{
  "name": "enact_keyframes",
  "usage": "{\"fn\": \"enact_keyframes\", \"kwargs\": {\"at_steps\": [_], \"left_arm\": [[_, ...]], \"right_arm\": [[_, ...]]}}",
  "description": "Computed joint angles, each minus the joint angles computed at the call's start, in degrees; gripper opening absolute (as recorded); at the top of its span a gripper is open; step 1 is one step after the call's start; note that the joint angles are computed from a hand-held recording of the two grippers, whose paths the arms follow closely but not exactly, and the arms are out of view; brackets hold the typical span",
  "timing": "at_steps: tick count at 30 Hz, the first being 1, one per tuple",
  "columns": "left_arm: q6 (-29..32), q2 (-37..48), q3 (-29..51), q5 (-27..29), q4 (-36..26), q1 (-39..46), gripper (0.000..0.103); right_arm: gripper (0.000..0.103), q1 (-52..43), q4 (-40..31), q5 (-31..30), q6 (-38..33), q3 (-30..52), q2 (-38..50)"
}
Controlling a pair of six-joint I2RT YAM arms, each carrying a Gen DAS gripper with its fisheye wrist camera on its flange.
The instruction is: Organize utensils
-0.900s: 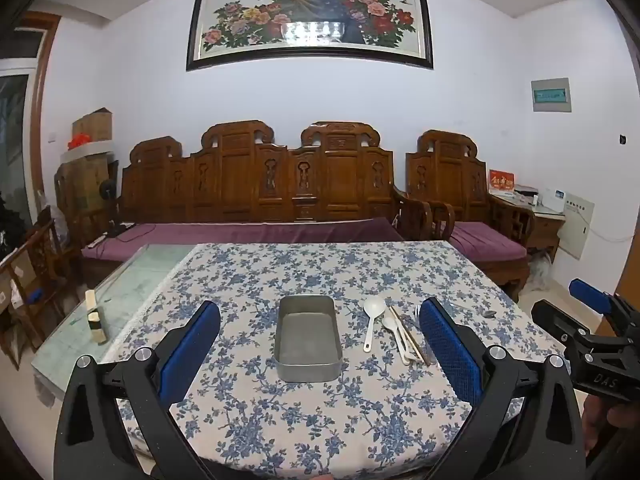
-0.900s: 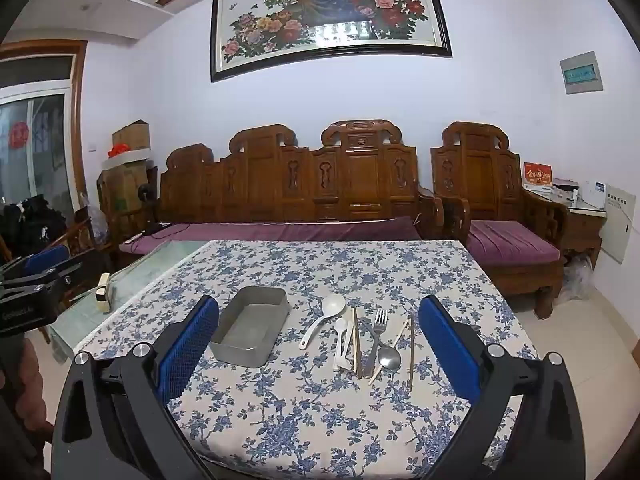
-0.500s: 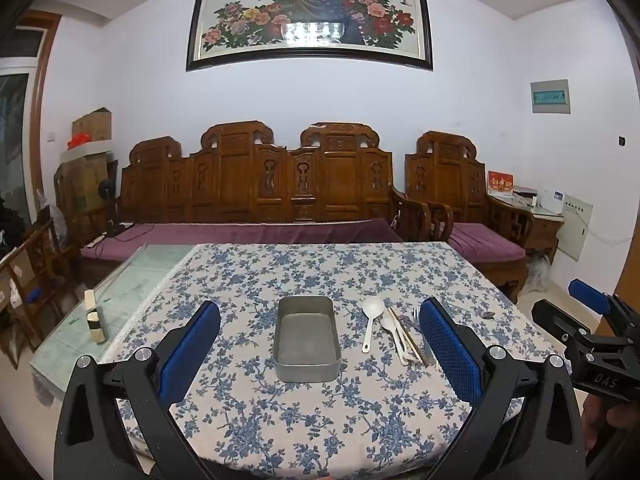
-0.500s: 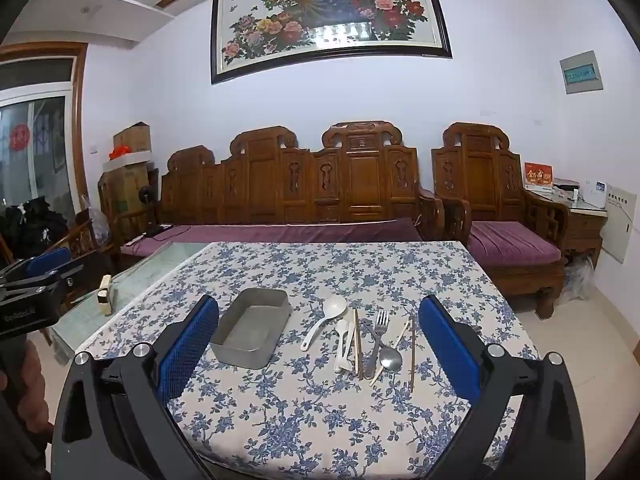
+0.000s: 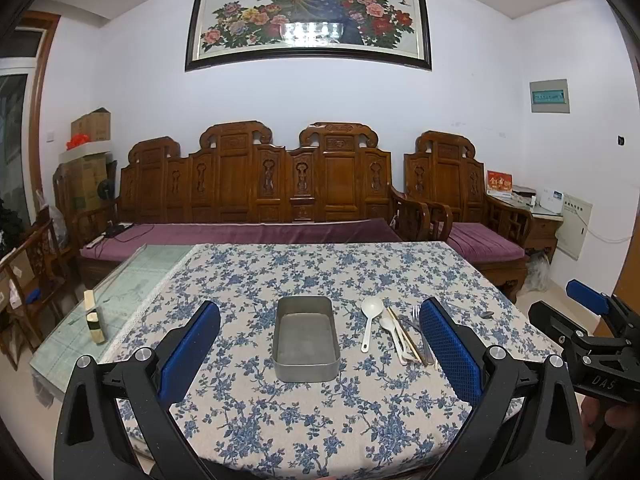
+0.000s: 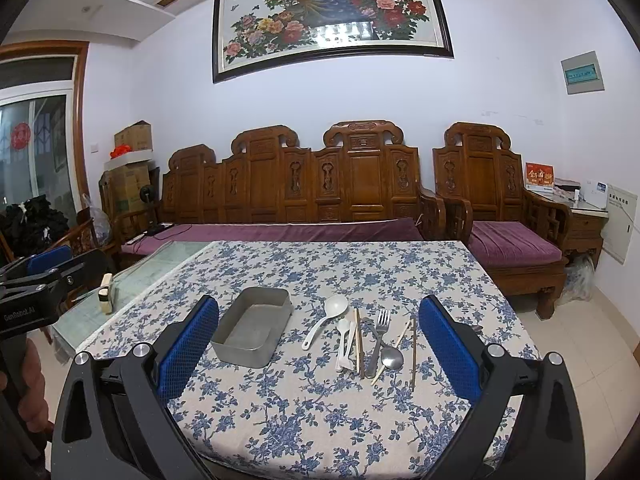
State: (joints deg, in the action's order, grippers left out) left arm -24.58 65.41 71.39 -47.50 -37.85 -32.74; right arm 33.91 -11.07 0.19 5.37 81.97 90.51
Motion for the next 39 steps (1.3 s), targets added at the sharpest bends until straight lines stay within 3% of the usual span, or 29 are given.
{"fn": "enact_keyframes", "kwargs": {"at_steps": [39], "left_arm": [[0.89, 0.36, 2.44, -0.39, -1.33, -0.92, 0.097]], "right_arm": [[0.101, 0.82, -0.36, 0.74, 0.27, 0.27, -0.12]]}}
